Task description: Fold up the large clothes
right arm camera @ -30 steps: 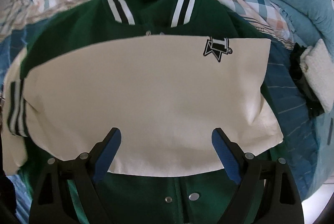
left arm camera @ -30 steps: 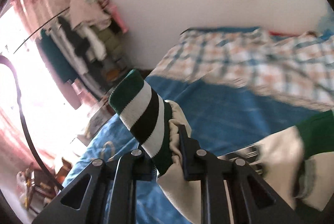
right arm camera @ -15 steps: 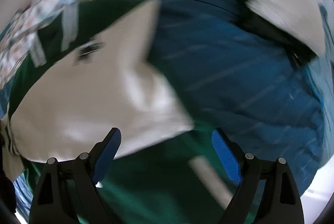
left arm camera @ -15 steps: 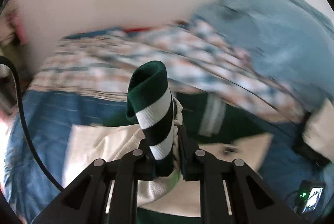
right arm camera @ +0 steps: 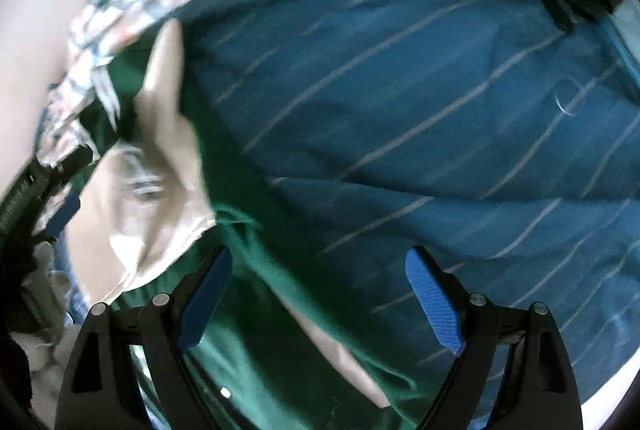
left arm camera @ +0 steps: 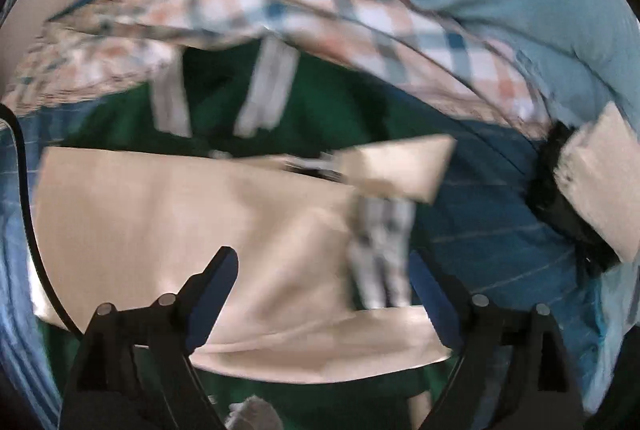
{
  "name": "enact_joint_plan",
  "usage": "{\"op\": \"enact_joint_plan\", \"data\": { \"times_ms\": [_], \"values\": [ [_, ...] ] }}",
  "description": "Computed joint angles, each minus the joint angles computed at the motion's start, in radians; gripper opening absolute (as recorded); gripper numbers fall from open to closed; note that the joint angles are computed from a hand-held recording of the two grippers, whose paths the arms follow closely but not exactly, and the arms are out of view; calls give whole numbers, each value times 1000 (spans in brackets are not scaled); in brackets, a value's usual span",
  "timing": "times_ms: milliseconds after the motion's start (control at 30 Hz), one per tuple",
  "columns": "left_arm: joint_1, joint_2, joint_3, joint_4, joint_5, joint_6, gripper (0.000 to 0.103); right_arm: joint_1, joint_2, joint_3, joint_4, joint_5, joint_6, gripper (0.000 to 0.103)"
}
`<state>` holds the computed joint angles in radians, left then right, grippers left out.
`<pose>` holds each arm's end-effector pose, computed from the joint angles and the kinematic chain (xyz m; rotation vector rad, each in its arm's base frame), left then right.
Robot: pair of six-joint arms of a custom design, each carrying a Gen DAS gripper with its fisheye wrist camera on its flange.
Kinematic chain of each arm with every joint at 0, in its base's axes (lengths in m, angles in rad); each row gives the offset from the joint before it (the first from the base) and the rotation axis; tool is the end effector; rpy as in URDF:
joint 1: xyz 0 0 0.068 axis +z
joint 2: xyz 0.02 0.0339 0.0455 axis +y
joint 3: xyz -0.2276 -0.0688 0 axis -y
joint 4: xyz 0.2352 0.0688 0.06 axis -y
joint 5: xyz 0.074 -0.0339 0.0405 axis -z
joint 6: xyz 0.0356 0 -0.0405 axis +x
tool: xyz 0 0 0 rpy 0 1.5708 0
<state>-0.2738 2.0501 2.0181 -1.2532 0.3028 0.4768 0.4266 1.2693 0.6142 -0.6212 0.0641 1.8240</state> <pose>0.3749 -0.1163 0.2643 1.0847 2.5856 -0.3846 0.1896 0.0837 0.1303 1.8996 2.2395 0.3525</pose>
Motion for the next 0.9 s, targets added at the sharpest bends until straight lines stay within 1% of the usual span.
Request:
{"op": "enact_joint_plan", "data": {
  "times_ms": [67, 100, 133, 167, 200, 267, 300, 333, 367, 433, 500, 567, 600, 633, 700, 733, 767, 800, 867, 900],
  "values": [
    [94, 33, 91, -39, 1, 25, 87, -14, -61, -11, 24, 18, -31, 90],
    [134, 49, 123, -48, -24, 42, 87, -28, -78, -14, 50, 24, -52, 86],
    [193, 78, 166, -62, -65, 73, 87, -59, -84, -21, 108, 15, -92, 82],
    [239, 85, 172, -57, -81, 99, 87, -100, -74, -32, 189, -7, -137, 72],
    [286, 87, 162, -32, -104, 130, 87, -136, -37, -31, 266, -34, -170, 71],
    [380, 68, 70, 97, -201, 218, 87, -205, 71, 19, 355, -82, -250, 71],
    [416, 67, 32, 157, -244, 259, 87, -247, 160, 68, 390, -112, -315, 71],
    [463, 77, -5, 233, -301, 312, 87, -267, 225, 118, 387, -137, -354, 71],
    [493, 87, -21, 274, -327, 340, 87, -285, 301, 194, 341, -165, -413, 71],
    [558, 129, -21, 332, -370, 385, 87, -277, 412, 340, 208, -167, -539, 72],
    [592, 153, -19, 354, -391, 403, 87, -222, 518, 503, 14, -131, -671, 72],
    [612, 171, -20, 362, -404, 405, 87, -152, 670, 678, -195, -111, -800, 72],
    [614, 162, -53, 391, -413, 407, 87, -125, 734, 736, -256, -113, -837, 72],
    [609, 154, -76, 407, -416, 400, 87, -101, 789, 768, -282, -123, -859, 72],
    [597, 167, -76, 417, -418, 374, 87, -88, 846, 775, -268, -121, -844, 71],
    [586, 191, -42, 400, -429, 349, 87, -89, 864, 761, -239, -93, -826, 69],
    [576, 215, -6, 376, -430, 323, 87, -91, 860, 740, -219, -50, -798, 51],
    [565, 238, 29, 358, -432, 289, 87, -100, 822, 677, -160, -4, -764, 44],
    [547, 264, 77, 342, -429, 255, 87, -157, 677, 470, 21, 2, -642, 44],
    [538, 275, 92, 344, -432, 246, 87, -179, 617, 386, 76, 17, -579, 44]
  ]
}}
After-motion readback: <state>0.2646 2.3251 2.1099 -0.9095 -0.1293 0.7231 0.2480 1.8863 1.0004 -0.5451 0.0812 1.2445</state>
